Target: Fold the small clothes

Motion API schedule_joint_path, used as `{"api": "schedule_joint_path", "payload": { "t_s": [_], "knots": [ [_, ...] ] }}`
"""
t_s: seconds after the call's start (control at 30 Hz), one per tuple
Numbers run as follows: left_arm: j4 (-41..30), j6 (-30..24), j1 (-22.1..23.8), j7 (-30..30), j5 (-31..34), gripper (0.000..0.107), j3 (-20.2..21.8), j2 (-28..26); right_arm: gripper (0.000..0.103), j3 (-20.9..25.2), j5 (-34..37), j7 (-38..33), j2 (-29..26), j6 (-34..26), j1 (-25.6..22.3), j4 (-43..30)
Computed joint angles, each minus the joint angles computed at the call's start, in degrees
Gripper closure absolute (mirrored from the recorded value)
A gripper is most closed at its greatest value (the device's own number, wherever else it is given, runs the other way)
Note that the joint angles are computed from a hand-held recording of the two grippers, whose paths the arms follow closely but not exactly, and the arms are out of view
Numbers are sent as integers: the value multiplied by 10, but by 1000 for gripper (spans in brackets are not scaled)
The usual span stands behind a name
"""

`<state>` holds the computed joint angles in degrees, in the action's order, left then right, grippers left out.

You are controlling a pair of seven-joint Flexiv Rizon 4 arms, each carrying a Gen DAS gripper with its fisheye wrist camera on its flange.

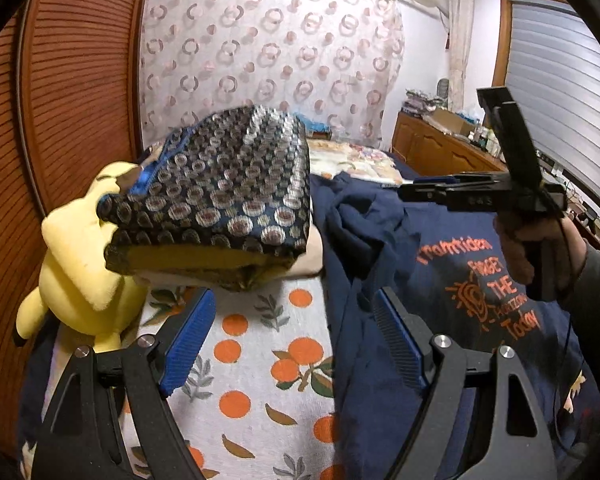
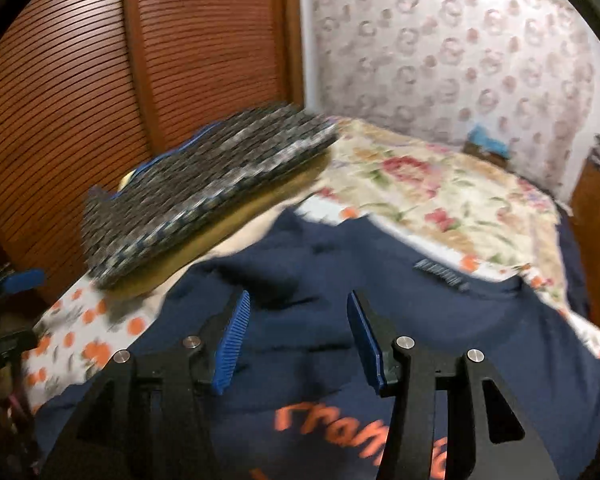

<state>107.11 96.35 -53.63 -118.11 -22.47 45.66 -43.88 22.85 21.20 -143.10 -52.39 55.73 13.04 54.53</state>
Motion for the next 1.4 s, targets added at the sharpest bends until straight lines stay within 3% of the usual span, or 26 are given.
{"api": "schedule_joint_path", "payload": {
  "t_s": [0.1,0.17,0.3,0.33,0.37,0.4,0.43,0.53,0.77,0.9,0.93,1.03,1.07,1.3,1.37,1.4],
  "knots": [
    [-9,-22,21,3,9,25,-22,2,50,11,7,7,-14,-76,-9,-29],
    [-15,-34,37,-1,22,25,-39,6,50,9,18,9,-14,-89,-4,-27],
    [-20,-44,59,-16,50,25,-60,13,51,-10,15,44,-55,-145,26,-108],
    [-21,-45,61,-21,57,25,-60,13,57,-17,13,50,-61,-151,31,-118],
    [-22,-46,60,-27,64,25,-59,13,72,-21,10,56,-73,-171,35,-141],
    [-22,-47,61,-32,71,25,-59,15,80,-22,9,59,-82,-195,36,-159],
    [-23,-46,60,-39,77,25,-57,16,96,-23,11,55,-87,-213,34,-170],
    [-23,-43,57,-59,96,25,-53,19,102,-14,36,20,-76,-226,12,-164],
    [-36,-34,59,-77,120,25,-54,16,103,11,122,-82,-2,-197,-66,-73],
    [-52,-50,74,-80,126,25,-68,14,103,-8,121,-94,0,-165,-52,-67],
    [-54,-54,79,-81,130,25,-72,14,96,-14,114,-88,-7,-161,-44,-74],
    [-71,-87,95,-80,150,25,-86,14,62,-28,90,-64,-23,-132,-11,-84],
    [-76,-101,103,-77,156,25,-95,16,60,-28,82,-52,-36,-139,-2,-100],
    [-94,-152,152,-74,202,25,-144,29,61,-68,2,93,-130,-225,67,-249],
    [-96,-153,168,-76,212,25,-162,32,92,-65,-8,103,-160,-260,73,-298],
    [-95,-152,175,-79,218,25,-170,33,95,-63,-5,99,-166,-282,71,-314]
  ]
}}
